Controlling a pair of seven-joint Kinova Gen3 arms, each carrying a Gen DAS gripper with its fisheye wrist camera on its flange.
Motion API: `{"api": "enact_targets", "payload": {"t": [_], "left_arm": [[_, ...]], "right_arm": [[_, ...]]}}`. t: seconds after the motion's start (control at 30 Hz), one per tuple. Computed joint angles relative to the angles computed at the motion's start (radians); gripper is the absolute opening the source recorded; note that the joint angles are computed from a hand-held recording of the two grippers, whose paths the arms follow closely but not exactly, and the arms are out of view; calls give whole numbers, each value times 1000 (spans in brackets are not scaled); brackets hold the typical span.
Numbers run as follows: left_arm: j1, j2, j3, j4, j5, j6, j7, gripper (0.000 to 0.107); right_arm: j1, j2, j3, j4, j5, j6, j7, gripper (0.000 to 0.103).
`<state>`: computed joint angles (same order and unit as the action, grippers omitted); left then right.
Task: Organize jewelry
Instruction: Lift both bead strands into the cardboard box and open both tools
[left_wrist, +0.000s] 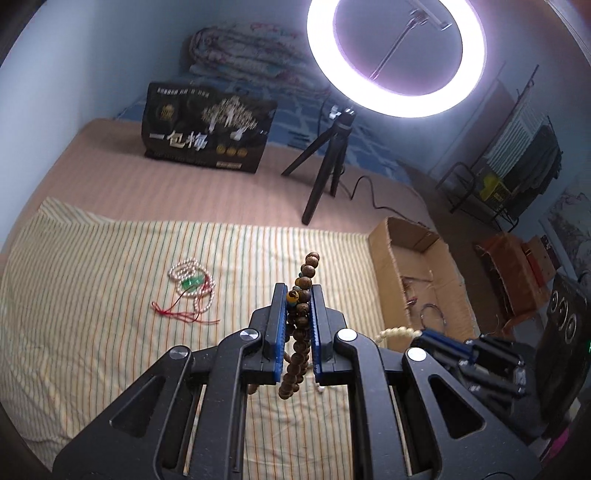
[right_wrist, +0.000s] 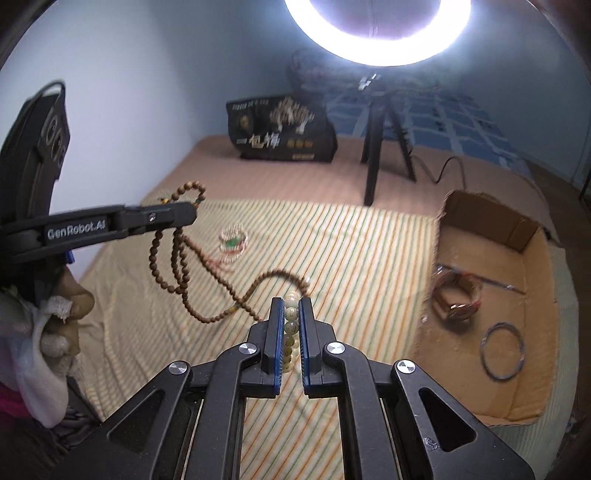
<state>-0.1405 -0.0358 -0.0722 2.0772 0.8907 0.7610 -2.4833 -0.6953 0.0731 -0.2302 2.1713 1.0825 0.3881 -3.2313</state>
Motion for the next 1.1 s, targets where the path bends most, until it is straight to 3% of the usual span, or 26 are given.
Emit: {"api": "enact_targets", "payload": {"t": [0.47, 1.1], "left_arm": [[31, -76, -16, -88, 39, 45, 59, 9], [203, -119, 34, -220, 68, 41, 181, 9]], "right_arm": [[202, -183, -48, 81, -62, -12, 49, 6], [443, -305, -32, 139, -319, -82, 331, 6]]}}
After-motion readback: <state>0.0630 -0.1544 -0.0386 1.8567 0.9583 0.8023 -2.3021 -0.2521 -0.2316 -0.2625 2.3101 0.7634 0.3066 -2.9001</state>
